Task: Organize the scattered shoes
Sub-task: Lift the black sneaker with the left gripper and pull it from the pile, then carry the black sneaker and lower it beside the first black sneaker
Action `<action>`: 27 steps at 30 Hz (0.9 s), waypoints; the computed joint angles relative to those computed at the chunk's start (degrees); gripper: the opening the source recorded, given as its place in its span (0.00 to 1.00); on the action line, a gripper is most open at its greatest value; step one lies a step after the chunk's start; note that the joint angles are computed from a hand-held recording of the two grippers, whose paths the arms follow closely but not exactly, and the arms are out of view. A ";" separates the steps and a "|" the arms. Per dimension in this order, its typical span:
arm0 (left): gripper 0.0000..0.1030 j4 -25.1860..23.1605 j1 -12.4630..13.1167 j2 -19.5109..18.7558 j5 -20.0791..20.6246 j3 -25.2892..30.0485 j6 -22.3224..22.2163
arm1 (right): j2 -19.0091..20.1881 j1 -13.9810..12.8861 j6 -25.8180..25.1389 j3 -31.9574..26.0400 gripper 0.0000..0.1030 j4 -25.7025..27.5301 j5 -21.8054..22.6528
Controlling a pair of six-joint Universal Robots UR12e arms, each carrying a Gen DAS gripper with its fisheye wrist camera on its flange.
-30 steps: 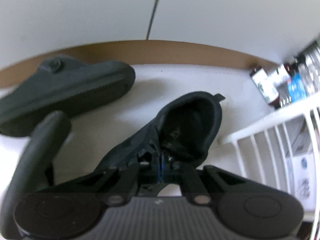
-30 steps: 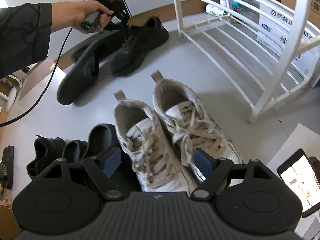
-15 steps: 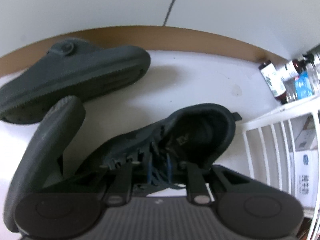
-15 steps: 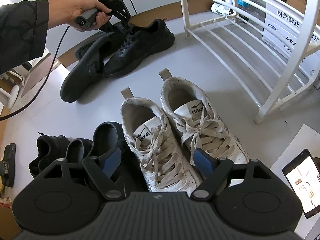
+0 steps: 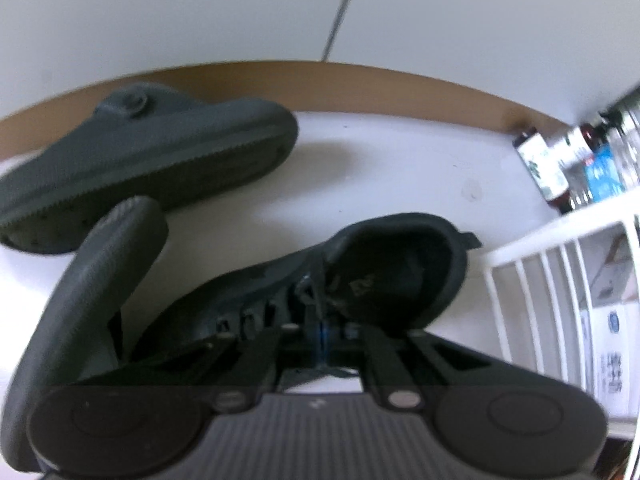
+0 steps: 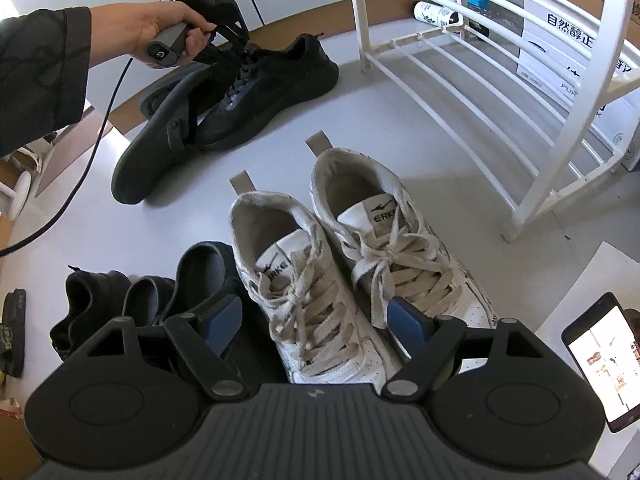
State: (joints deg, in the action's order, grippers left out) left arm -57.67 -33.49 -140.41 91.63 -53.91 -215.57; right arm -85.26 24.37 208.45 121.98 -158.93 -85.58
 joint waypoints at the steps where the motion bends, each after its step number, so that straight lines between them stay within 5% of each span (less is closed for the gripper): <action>1: 0.00 -0.15 -0.03 0.34 -0.05 -0.31 0.70 | 0.04 0.08 -0.01 -0.08 0.82 -0.20 0.06; 16: 0.00 4.22 -0.05 5.98 -2.43 -5.65 3.15 | 0.94 1.30 1.80 -1.34 0.82 -4.79 0.69; 27: 0.00 6.05 -0.22 11.24 -5.35 -9.60 10.50 | 1.12 2.07 3.53 -1.94 0.82 -6.04 0.27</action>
State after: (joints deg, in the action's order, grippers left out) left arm -51.62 -33.71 -129.17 86.28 -63.51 -205.06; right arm -84.14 26.45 211.99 120.03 -164.97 -85.31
